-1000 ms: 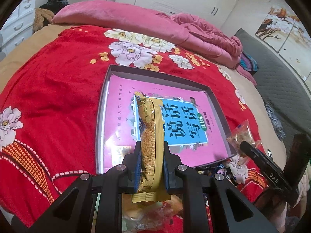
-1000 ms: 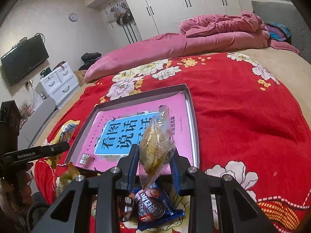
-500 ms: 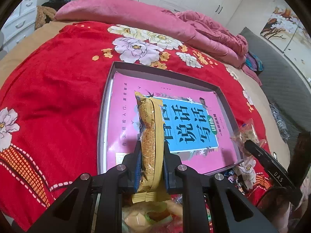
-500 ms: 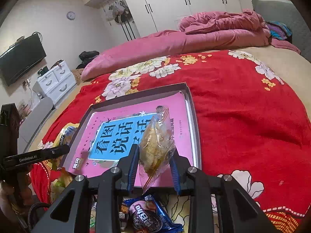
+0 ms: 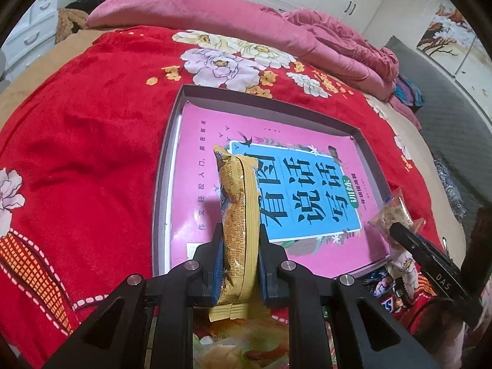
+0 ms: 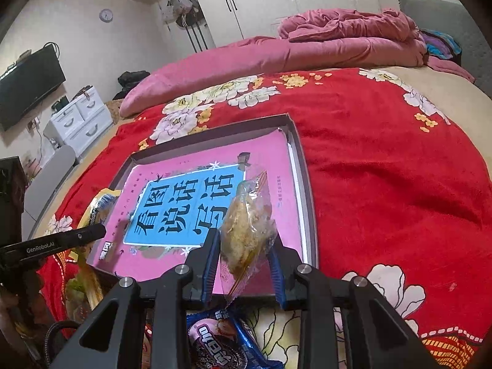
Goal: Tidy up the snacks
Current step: 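Lift the wafer bar with the left gripper while the right carries the cookie bag over the tray, then lower the cookie bag into the tray and open the right gripper while the left lowers the wafer bar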
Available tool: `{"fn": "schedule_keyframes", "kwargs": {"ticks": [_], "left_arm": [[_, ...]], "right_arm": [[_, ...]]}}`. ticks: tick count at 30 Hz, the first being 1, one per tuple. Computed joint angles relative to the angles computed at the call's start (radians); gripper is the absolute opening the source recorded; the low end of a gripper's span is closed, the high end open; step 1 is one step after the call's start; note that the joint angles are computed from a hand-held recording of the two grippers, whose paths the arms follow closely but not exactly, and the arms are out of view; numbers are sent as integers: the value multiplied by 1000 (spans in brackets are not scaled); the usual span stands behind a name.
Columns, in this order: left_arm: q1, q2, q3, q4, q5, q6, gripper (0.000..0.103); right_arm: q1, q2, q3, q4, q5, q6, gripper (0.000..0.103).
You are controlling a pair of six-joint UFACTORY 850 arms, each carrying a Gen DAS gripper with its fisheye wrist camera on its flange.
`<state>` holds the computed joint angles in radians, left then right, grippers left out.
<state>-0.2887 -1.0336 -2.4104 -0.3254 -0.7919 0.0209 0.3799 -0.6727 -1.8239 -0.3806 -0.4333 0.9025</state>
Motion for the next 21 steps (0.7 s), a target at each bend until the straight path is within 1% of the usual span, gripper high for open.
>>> {"fn": "schedule_keyframes", "kwargs": {"ticks": [8, 16, 21], "left_arm": [[-3, -6, -3, 11, -7, -6, 19], [-7, -16, -15, 31, -11, -20, 19], [-7, -19, -20, 34, -15, -25, 19]], "right_arm": [[2, 1, 6, -22, -3, 22, 31], [-2, -5, 3, -104, -18, 121, 32], [-8, 5, 20, -62, 3, 100, 32]]}}
